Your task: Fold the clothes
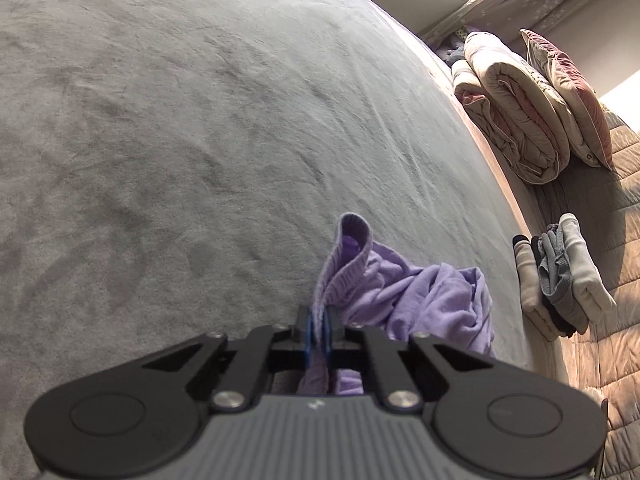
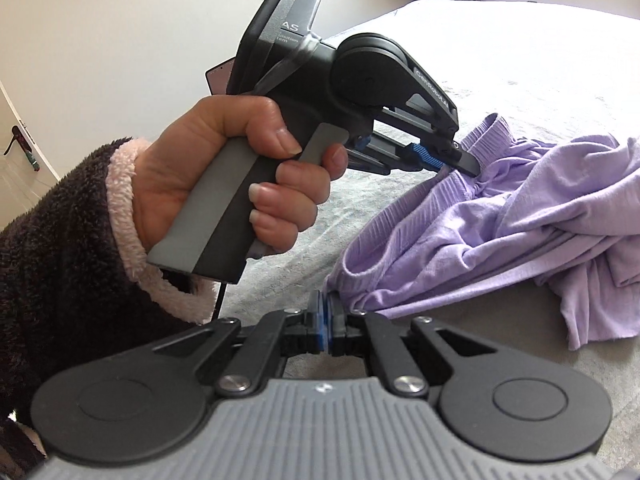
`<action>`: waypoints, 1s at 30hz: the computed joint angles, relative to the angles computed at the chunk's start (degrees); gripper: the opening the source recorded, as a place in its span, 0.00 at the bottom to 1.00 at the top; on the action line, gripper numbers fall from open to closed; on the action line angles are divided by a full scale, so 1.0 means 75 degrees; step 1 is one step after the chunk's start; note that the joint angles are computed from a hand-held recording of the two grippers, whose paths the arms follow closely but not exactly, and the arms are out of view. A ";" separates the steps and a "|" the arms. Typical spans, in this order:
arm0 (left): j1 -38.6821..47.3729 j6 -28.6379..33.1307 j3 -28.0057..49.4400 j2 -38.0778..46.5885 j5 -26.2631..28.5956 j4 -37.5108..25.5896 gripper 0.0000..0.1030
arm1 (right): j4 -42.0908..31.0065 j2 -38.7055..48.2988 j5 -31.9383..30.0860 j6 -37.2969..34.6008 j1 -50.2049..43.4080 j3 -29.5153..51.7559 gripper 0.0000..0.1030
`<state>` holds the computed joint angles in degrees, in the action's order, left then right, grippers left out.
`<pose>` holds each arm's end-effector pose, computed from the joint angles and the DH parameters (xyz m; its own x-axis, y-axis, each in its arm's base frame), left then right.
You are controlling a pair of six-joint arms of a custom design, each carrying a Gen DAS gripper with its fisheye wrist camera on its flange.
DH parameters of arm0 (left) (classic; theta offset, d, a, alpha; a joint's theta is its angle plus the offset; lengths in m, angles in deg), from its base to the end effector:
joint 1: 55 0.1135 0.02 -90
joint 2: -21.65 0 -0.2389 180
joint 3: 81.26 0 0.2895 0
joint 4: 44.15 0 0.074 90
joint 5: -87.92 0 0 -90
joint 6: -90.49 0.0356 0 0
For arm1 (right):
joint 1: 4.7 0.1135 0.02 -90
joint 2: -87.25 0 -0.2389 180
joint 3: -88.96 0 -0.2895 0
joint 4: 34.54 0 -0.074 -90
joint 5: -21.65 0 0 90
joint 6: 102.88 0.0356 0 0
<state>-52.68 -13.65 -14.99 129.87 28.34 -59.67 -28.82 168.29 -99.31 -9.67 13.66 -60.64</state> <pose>0.3667 -0.0032 0.0586 -0.8748 -0.2463 -0.4172 0.0242 0.8379 -0.5453 0.2224 0.0931 0.0518 -0.7036 -0.1829 -0.6866 -0.5773 0.7105 0.4023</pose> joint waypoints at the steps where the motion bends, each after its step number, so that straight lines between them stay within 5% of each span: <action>1: 0.0061 0.0038 -0.0033 -0.0062 -0.0041 -0.0005 0.05 | 0.0060 0.0054 -0.0026 0.0006 0.0000 -0.0005 0.05; 9: 0.0612 0.0715 -0.0180 -0.0284 -0.0195 -0.0132 0.05 | -0.0244 -0.0142 -0.0086 -0.0567 -0.0488 -0.0250 0.13; 10: 0.0673 0.0766 -0.0162 -0.0251 -0.0187 -0.0159 0.05 | -0.0251 -0.0224 -0.0065 -0.0586 -0.0586 -0.0296 0.23; 11: 0.0733 0.0815 -0.0142 -0.0216 -0.0175 -0.0187 0.05 | -0.0300 -0.0410 -0.0077 -0.0605 -0.0733 -0.0368 0.46; 13: 0.0854 0.0955 -0.0097 -0.0149 -0.0012 -0.0266 0.06 | -0.0445 -0.0736 -0.0030 -0.0602 -0.0974 -0.0412 0.60; 20: 0.0980 0.1102 -0.0058 0.0013 0.0405 -0.0389 0.32 | -0.0952 -0.1047 0.1202 -0.0361 -0.1512 0.0190 0.60; 30: 0.0637 0.1036 -0.0263 -0.0108 -0.0168 0.0064 0.26 | -0.0225 0.0248 0.2797 -0.0141 -0.3246 0.1003 0.60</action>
<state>-47.90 -5.88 -16.96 129.06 27.08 -59.19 -30.51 170.15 -78.33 -10.73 -10.68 -53.12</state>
